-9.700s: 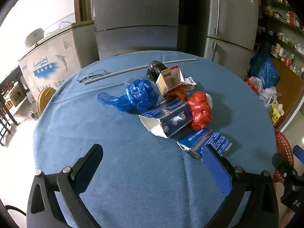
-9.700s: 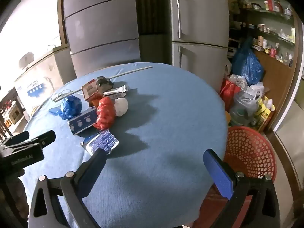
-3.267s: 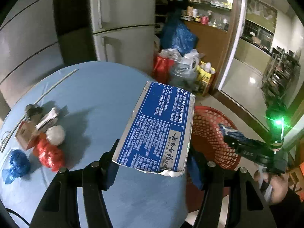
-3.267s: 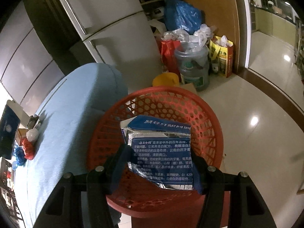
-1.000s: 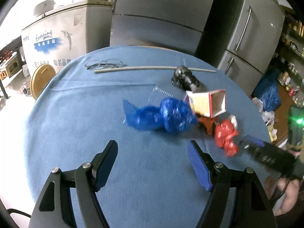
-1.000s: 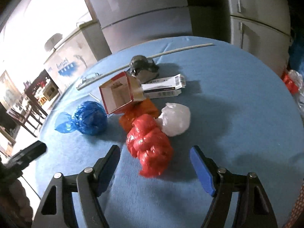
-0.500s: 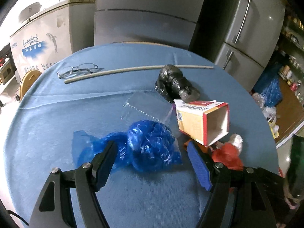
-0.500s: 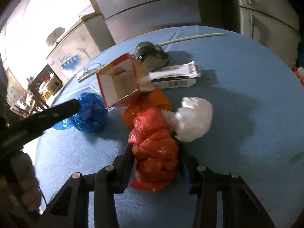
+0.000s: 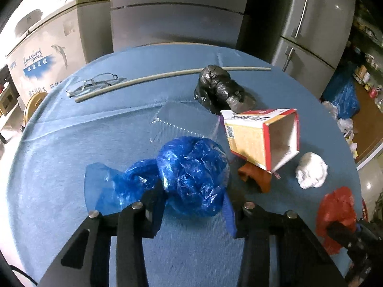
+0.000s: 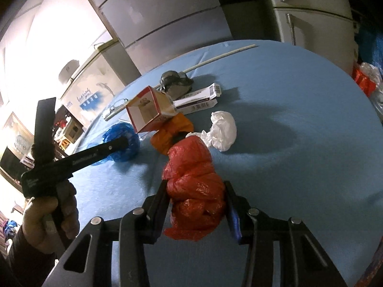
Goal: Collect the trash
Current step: 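Carry the red bag to the basket and release it from the right tool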
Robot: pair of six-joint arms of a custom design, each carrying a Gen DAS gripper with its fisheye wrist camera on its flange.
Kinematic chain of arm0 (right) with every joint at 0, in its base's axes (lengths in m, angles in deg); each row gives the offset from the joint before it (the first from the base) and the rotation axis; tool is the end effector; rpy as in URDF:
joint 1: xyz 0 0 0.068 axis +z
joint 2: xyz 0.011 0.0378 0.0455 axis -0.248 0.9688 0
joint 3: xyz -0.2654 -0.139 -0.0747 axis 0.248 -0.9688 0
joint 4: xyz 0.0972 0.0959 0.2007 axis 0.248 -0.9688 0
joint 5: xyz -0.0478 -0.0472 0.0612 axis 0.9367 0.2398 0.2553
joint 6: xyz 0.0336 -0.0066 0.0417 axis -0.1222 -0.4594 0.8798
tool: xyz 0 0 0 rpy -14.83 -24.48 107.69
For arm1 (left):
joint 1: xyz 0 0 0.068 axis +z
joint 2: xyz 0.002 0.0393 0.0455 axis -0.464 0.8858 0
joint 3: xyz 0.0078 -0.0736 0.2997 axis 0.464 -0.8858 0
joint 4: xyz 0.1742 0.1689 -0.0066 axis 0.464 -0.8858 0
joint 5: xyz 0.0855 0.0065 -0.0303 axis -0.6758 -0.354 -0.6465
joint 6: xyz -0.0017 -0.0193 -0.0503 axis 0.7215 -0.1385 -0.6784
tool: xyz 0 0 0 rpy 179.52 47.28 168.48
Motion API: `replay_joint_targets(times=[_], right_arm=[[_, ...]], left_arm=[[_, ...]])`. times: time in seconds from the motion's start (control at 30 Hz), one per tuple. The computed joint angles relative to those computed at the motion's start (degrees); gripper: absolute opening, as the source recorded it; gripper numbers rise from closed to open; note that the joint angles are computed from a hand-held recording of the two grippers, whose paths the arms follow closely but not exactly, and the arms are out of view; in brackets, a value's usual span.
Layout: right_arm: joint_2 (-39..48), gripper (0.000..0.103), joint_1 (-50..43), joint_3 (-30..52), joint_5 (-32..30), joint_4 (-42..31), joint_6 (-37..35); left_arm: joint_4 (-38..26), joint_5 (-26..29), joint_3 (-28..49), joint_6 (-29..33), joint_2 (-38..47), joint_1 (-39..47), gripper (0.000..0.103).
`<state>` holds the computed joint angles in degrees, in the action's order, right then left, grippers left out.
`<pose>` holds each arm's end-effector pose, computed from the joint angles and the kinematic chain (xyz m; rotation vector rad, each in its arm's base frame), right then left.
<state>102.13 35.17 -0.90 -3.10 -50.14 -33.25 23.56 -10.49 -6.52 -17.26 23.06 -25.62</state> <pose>0.1711 0.1805 0.1740 0.2553 2.3682 0.4283 0.3724 0.0028 0.1900 0.3207 2.4845 -0.2744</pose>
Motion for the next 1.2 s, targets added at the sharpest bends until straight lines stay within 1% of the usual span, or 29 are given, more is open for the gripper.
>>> replay_joint_targets(times=[0.1,0.33,0.53,0.7,0.9,1.0,1.2], right_arm=[[-3.02,0.046,2.05,-1.37,2.36,-1.30,2.05],[-9.60,0.046,6.52,-3.42,7.65,-6.20,7.03],[-15.26,0.046,12.34,-3.80,14.15,-14.40,13.66],[-18.56,0.046,17.25,-3.53,18.97,-22.00,20.38],[-21.87,0.046,23.84,-2.93,24.44,-32.64,30.93],[-22.58,0.046,26.82,-2.76,26.23,-37.24,36.38],[-23.18,0.046,34.64,-2.30,29.73,-49.15,51.90]], left_arm=[[0.92,1.31,-3.71,0.86,-4.34,1.51,0.042],[0.63,4.79,-10.75,2.25,-13.56,4.58,0.042],[-0.94,7.06,-15.03,3.13,-20.36,4.51,0.042],[-1.83,7.43,-17.45,2.95,-24.98,1.37,0.042],[-2.58,6.85,-19.06,1.87,-28.60,-2.92,0.042],[-2.87,5.81,-19.58,1.28,-29.84,-5.47,0.042],[-3.29,1.95,-20.22,-0.51,-31.27,-11.11,0.042]])
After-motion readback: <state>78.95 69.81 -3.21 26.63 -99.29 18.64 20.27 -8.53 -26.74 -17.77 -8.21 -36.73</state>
